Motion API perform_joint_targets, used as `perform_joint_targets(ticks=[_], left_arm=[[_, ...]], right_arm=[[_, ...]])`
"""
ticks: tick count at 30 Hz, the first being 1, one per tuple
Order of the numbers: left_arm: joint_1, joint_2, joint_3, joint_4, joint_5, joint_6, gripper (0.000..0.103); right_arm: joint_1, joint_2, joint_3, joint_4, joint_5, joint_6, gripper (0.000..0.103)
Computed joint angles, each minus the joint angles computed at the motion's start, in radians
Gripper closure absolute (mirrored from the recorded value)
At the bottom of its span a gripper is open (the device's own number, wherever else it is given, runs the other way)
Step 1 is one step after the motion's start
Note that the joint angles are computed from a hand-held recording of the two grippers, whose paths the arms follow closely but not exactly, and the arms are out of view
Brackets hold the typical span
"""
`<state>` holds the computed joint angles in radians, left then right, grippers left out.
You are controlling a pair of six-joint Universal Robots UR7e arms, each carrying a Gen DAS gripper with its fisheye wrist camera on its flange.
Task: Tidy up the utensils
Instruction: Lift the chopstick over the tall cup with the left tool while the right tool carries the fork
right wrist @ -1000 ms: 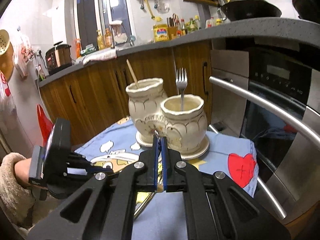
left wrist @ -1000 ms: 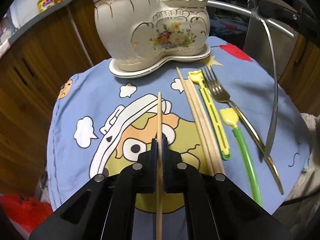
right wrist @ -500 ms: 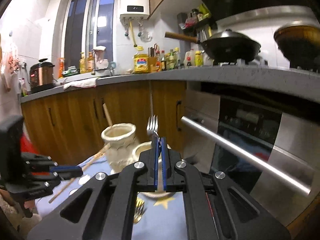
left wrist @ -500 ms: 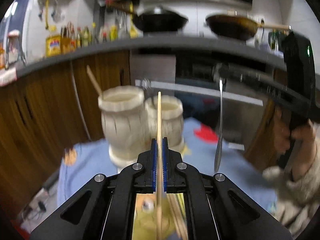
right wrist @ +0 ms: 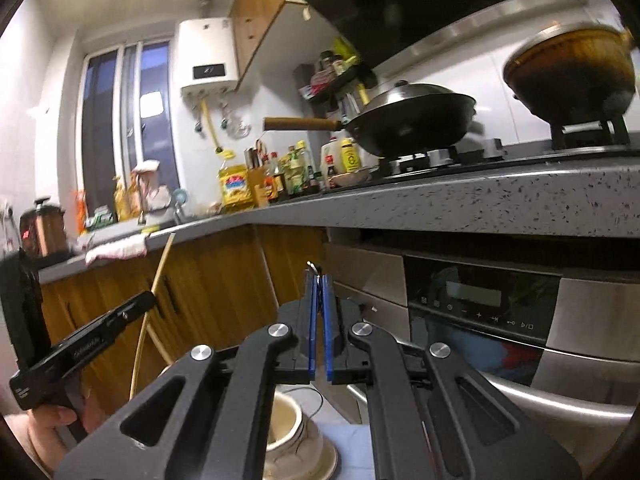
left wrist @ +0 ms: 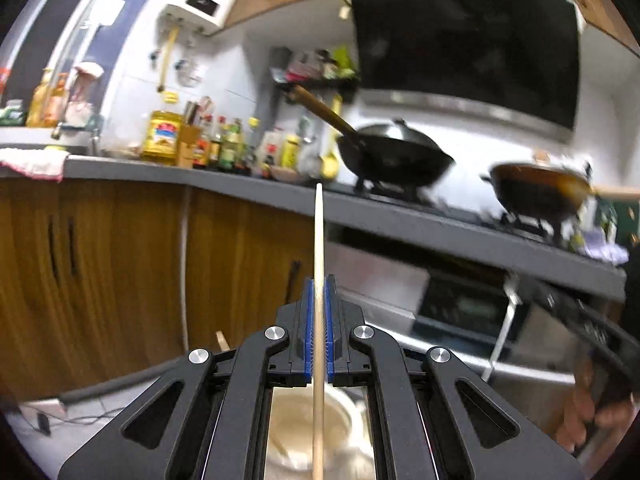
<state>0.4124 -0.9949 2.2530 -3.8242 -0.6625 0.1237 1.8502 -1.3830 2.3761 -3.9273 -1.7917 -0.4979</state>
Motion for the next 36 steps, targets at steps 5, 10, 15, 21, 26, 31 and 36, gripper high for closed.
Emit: perform_joint_targets(ticks=[5,10,15,21,26,31,36], left_arm=[[0.013,0.157,-0.098,-0.251,0.069,0.227,0.098],[0.024,0.214,-0.117,-0.340,0.061,0.314,0.098],[0.005,0.203,-0.039,-0.378,0.054,0.296,0.098],[-0.032,0.171,0.076,-0.311,0.066,0.183,0.098],[-0.035,0.142,0.121,-0.202,0.070,0.086,0.098],[-0.019,0.114,0.136,-0.100,0.056,0.017,0.098],[-0.018,0.118,0.145,-0.114,0.052,0.025,0.093]], right_arm=[[-0.021,0.065,-0.014,-0.120,-0.005,-0.010,0.100],[-0.042,0.101,-0.018,-0.130,0.002,-0.041,0.100],[-0.052,0.121,-0.015,-0.115,0.009,-0.076,0.100],[-0.067,0.138,0.001,-0.075,0.030,-0.120,0.100],[-0.061,0.160,0.007,-0.064,0.013,-0.151,0.100],[-0.056,0.177,0.005,-0.065,-0.006,-0.157,0.100],[-0.056,0.183,0.003,-0.054,-0.012,-0.161,0.100]])
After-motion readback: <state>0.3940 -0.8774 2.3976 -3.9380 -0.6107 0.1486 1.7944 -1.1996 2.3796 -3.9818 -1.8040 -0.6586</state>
